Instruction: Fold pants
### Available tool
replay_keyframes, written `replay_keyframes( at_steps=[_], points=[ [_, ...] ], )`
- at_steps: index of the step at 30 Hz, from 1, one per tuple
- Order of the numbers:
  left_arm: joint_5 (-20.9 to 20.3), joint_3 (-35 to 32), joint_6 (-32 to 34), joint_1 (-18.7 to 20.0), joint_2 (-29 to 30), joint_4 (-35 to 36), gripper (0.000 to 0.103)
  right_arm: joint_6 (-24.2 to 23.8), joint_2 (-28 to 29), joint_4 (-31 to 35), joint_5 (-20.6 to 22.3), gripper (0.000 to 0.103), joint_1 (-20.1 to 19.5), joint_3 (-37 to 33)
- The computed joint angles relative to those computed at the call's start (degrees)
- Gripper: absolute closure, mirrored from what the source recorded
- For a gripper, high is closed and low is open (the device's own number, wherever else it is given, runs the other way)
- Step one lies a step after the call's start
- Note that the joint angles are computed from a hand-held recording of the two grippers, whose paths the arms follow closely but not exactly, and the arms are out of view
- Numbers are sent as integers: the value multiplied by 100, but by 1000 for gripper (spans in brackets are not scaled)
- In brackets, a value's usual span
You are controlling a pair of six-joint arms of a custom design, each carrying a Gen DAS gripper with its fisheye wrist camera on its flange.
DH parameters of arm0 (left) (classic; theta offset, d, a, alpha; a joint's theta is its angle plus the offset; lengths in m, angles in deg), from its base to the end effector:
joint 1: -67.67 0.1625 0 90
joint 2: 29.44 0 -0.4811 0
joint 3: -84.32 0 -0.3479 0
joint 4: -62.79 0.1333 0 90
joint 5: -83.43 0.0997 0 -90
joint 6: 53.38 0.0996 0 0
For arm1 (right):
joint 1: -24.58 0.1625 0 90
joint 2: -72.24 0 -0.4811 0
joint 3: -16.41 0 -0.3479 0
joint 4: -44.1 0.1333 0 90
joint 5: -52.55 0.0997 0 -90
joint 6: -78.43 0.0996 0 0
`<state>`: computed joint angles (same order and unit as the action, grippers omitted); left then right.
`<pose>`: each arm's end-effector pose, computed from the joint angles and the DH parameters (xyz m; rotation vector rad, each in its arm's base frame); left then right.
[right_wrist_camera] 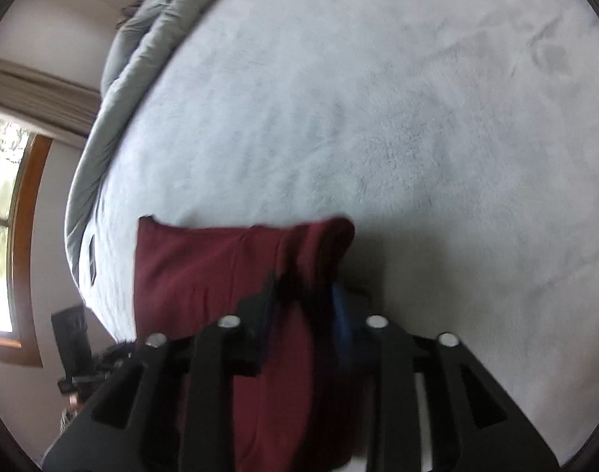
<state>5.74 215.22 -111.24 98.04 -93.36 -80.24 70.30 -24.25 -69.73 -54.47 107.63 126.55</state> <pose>-0.2850 -0.3461 0.1559 0.0808 2.8211 -0.0810 0.0551 -0.4083 0.4823 -0.0085 -2.8183 0.1935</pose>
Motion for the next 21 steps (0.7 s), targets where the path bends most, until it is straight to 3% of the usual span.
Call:
replay_keyframes(
  at_steps=[5,11,13,15,17,21],
  points=[
    [-294,147,111,137,-367,-60,12,-9,-761,1020,184,55,26,7],
    [-657,594,-51,291,-431,-822,12,55,-1510,1802,694,47,-517,424],
    [-835,698,-82,468,-382,-1147,12,107,-1609,1683,667,57,-558,567],
    [-918,701,-175,458,-264,-1299,12,60,-1661,1571,755,87,-582,616],
    [-909,618,-164,432,-269,-1114,12,111,-1659,1703,723,91,-508,503],
    [-829,561,-97,340,-194,-1110,11,254,-1662,1858,140,96,-153,388]
  ],
)
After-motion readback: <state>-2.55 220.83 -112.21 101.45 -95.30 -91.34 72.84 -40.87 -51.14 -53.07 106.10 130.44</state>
